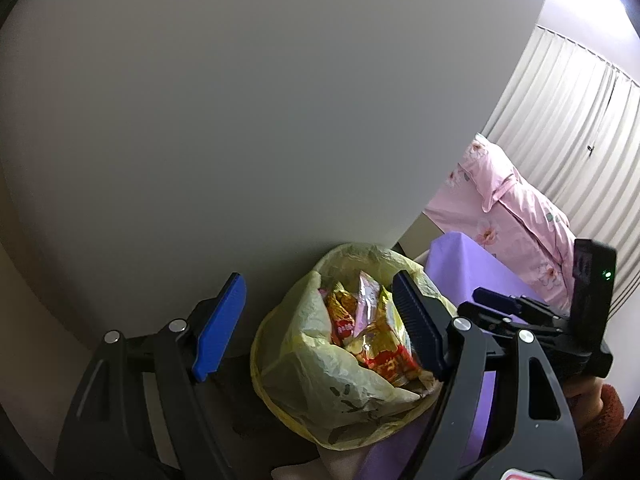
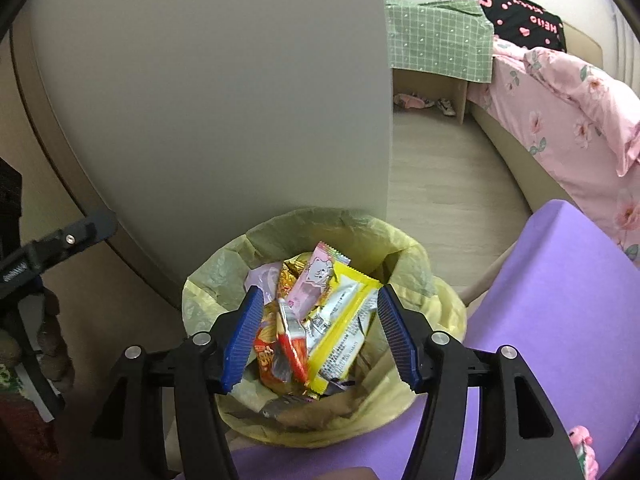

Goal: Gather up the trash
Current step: 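Move both open tools back over the table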

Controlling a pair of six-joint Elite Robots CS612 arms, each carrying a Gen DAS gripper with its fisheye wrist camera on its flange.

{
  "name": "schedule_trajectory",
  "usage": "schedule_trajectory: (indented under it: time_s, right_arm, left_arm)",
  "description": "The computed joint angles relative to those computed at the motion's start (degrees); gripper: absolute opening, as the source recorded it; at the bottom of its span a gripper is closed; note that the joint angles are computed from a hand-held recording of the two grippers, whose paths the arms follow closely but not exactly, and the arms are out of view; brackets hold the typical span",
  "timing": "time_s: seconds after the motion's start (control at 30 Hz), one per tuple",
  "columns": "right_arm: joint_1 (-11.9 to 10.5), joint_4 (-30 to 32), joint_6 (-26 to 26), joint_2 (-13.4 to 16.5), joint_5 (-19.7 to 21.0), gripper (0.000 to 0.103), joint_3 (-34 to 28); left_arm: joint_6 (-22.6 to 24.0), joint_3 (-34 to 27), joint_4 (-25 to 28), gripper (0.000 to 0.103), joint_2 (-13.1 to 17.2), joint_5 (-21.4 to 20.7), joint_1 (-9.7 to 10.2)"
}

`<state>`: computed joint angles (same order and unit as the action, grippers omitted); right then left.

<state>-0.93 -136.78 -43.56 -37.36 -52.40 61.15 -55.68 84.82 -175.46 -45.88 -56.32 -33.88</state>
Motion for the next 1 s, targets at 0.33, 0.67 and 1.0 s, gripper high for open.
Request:
schedule_trajectory:
  time_s: [0.33,0.67,1.0]
  right_arm:
    - [-5.1,-9.4,6.7,-3.0,-0.8,0.062,5.5]
    - [-10.9,-17.2,10.3,-5.2,-9.4,0.063,11.2]
    - [-13.9,-16.8,12.7,-4.5,-12.6,0.063,13.7]
  left_arm:
    - [4.2,-3.7,1.7,0.072,1.7,-3.8,-0.65]
    - [13.6,-13.2,6.6,0.072,6.5,-14.6,-2.01]
    - [22.7,-26.8,15.1,0.072,13.3,-25.6,-3.43]
